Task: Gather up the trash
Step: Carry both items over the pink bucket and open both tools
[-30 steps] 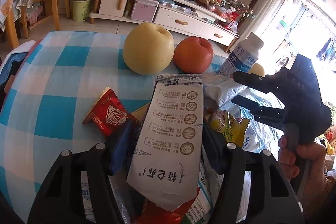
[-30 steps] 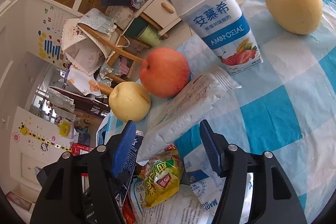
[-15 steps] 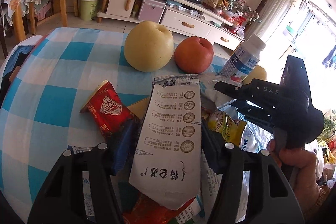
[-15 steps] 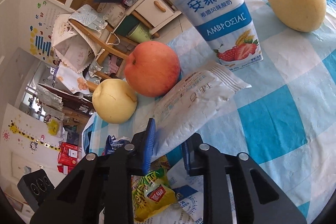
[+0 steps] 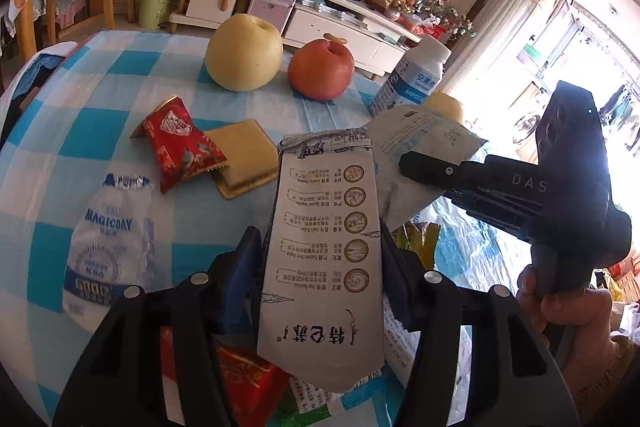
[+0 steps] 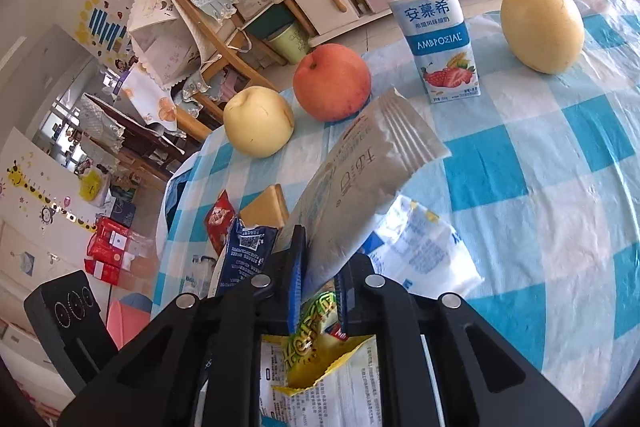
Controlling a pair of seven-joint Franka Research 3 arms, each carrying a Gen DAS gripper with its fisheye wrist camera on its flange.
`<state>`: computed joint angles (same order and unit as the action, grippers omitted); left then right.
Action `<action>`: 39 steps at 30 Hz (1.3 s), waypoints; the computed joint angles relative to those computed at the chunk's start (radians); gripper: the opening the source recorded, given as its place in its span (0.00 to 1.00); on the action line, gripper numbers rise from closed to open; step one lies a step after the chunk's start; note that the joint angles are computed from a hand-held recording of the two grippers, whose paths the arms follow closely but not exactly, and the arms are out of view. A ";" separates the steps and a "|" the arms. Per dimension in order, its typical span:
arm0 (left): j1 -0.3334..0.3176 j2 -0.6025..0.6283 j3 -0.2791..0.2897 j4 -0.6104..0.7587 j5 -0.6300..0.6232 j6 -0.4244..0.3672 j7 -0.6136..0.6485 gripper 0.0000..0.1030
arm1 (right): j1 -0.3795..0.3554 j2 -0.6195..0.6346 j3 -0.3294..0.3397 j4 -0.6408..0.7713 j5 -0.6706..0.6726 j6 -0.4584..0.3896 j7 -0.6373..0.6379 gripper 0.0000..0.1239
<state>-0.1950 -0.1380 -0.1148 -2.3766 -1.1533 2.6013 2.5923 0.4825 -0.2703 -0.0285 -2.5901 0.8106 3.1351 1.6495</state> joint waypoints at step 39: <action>-0.097 -0.685 0.170 -0.505 -0.115 0.182 0.050 0.57 | -0.191 -0.572 0.516 -0.277 -0.609 -0.163 0.720 0.08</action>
<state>-0.2920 -0.8229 0.0555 -2.8814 -1.2679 2.7830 2.6426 0.2912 -0.8425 0.4876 -2.8675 0.2020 2.9726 2.3696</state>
